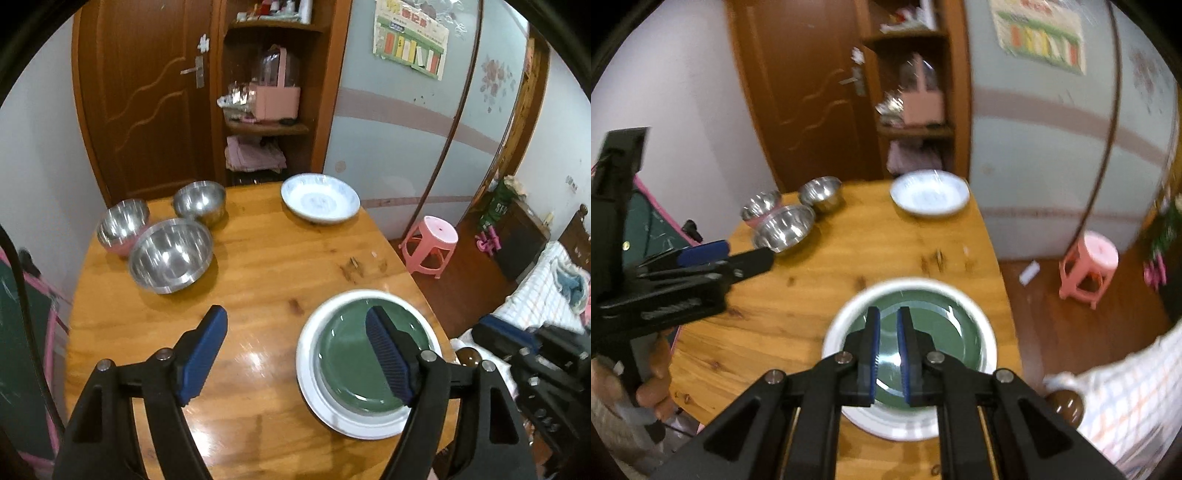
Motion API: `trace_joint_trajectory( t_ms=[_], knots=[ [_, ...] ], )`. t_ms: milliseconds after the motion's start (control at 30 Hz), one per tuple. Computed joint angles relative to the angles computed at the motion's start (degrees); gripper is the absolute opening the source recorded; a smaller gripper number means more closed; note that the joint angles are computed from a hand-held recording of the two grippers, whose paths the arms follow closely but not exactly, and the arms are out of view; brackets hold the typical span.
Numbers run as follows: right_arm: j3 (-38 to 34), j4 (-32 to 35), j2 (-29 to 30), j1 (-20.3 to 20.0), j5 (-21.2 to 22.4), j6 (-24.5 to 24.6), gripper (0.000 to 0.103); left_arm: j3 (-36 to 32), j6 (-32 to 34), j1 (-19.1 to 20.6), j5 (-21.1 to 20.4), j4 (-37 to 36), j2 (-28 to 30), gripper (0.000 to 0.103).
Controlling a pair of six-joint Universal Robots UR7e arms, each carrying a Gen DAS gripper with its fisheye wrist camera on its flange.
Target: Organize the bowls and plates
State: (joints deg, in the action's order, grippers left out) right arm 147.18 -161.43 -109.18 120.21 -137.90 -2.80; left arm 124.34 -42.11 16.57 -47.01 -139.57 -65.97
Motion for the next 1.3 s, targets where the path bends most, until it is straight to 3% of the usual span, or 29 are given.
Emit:
trace_joint_trajectory(
  t_ms=[133,267,533,667,700,833,1000,1300],
  knots=[
    [-6.0,0.8,3.0,2.8,-1.9,-2.9,0.009,-5.8,1.5,1.4,1.3,5.7,0.7,0.076],
    [-12.0,0.2,6.2,2.5,-3.3,-6.9,0.009,-12.9,4.5,3.8,1.6,9.2,2.3,0.076],
    [-25.4,-2.2,13.4,-2.5,-6.6,-14.7,0.01,-28.9,10.1,7.7,11.6,13.7,11.1,0.076],
    [-31.1,-3.7,15.5,-6.7,-4.9,-16.2,0.043,-37.6,12.5,10.7,12.9,15.8,16.5,0.076],
    [-32.3,-4.5,16.0,-8.1,-3.8,-16.8,0.048,-40.2,13.4,11.6,13.8,15.9,18.5,0.076],
    [-36.7,-6.6,19.6,-14.0,-2.2,-18.9,0.048,-49.4,15.6,14.8,15.3,17.8,25.5,0.076],
    [-41.3,0.8,23.2,-23.7,5.0,-14.0,0.048,-59.9,16.2,19.3,12.9,22.9,34.5,0.076],
    [-47.4,10.2,33.2,-33.3,8.1,-11.0,0.048,-74.7,14.8,25.1,7.7,30.0,48.5,0.076]
  ],
)
